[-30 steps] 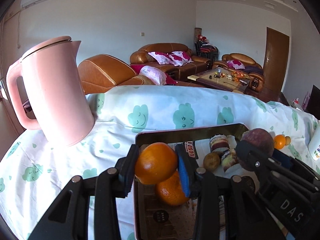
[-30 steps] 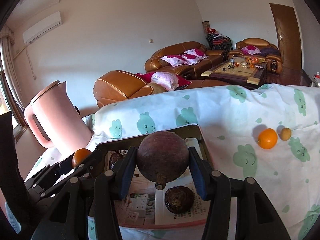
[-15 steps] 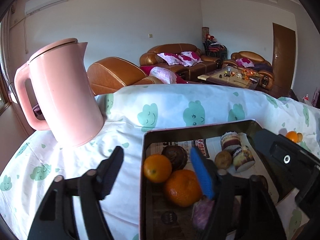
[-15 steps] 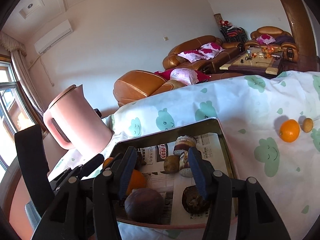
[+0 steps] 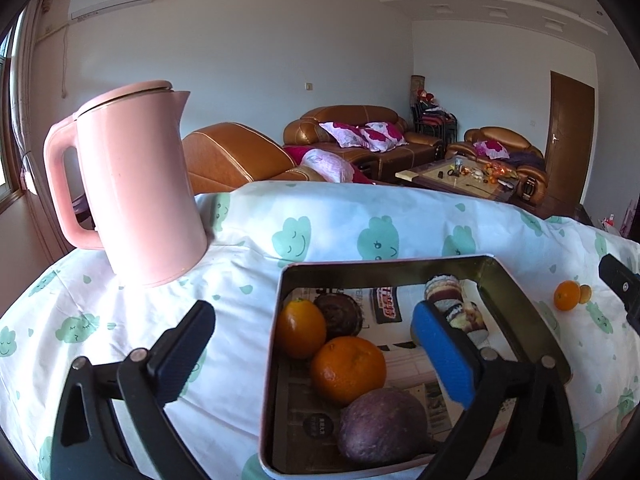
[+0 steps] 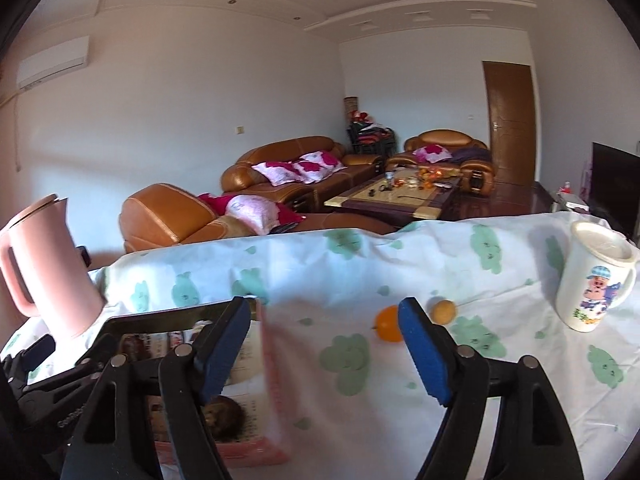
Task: Organize fruits
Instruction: 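Open the left gripper to drop the orange, then withdraw both grippers, then grasp the small yellow-brown fruit with the right gripper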
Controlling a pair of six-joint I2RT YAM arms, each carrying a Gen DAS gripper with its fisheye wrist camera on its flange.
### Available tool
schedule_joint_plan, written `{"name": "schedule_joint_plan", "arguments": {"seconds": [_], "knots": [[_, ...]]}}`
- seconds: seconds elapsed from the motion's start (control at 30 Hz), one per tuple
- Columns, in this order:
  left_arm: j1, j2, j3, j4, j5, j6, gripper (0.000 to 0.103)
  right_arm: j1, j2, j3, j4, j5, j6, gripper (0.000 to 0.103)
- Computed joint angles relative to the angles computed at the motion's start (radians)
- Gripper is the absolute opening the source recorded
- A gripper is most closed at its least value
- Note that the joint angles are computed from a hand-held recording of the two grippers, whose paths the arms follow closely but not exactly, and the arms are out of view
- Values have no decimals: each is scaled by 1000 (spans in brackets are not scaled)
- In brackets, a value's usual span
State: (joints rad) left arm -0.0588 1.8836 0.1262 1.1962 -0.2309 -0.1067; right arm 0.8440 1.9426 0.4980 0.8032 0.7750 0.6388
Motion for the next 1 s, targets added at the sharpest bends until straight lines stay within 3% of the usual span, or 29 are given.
{"name": "schedule_joint_plan", "arguments": {"seconds": [0.23,0.37,0.57,0.83,0.9,1.0], "knots": [[-98,30,-55,136,-99,11,102,-141,-38,-133,21,-90,76,78],[-162,68,-76,225,-155,38,102,-167,-61,-183,36,-80,58,78],[-211,94,-94,294,-129,84,103,-199,-114,-265,49,-90,20,78],[-452,86,-93,262,-304,106,103,-353,-116,-293,49,-273,-11,78],[-517,54,-77,195,-325,96,103,-383,-108,-283,38,-315,-40,78],[-597,-30,-20,2,-314,42,103,-433,-91,-247,19,-377,-115,78]]}}
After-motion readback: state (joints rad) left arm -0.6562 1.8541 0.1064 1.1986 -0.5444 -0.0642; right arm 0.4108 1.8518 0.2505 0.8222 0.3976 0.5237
